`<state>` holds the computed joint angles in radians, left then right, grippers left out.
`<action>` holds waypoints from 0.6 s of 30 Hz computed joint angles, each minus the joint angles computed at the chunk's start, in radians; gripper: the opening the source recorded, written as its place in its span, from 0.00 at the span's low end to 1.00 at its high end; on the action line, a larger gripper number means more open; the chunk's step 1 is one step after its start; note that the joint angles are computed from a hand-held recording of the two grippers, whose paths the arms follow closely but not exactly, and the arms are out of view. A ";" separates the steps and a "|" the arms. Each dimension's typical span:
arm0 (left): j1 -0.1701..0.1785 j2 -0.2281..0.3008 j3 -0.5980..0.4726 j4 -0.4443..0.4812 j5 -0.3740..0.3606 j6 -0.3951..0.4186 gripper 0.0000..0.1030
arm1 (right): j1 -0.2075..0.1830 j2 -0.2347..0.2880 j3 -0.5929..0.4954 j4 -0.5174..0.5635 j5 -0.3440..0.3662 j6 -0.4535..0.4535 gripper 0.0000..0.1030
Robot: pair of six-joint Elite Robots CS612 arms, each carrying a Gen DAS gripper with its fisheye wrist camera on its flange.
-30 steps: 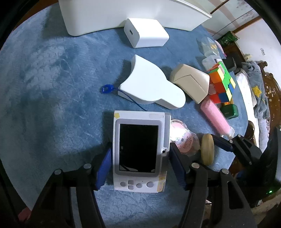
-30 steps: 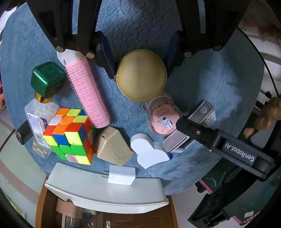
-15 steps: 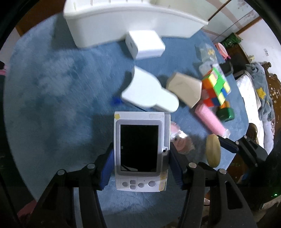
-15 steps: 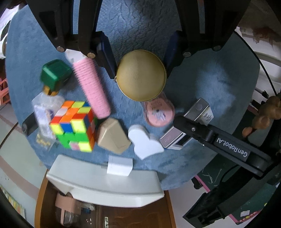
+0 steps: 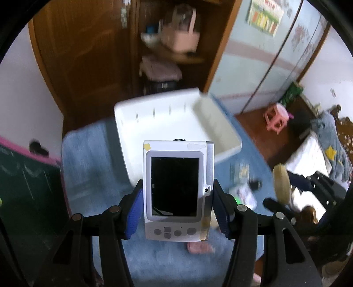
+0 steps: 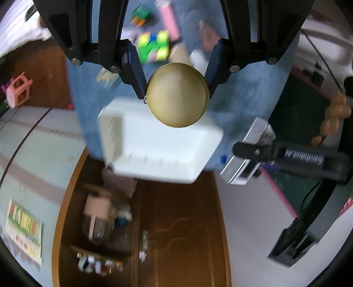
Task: Organize rigid objects
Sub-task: 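Carry both items into the white tray and open both tools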
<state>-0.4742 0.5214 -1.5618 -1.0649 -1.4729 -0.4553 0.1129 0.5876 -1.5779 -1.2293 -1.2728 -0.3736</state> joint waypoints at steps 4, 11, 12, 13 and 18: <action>0.019 -0.038 0.085 -0.109 0.039 -0.010 0.59 | 0.011 -0.097 0.163 -0.088 -0.055 0.020 0.51; 0.059 -0.048 0.257 -0.247 0.060 -0.130 0.59 | 0.030 -0.205 0.491 -0.204 -0.128 0.038 0.51; 0.061 -0.052 0.284 -0.246 0.066 -0.145 0.59 | 0.034 -0.211 0.535 -0.210 -0.141 0.025 0.51; 0.062 -0.052 0.307 -0.242 0.070 -0.161 0.59 | 0.036 -0.212 0.562 -0.215 -0.157 0.013 0.51; 0.069 -0.056 0.436 -0.225 0.061 -0.220 0.59 | 0.049 -0.217 0.688 -0.177 -0.214 -0.028 0.51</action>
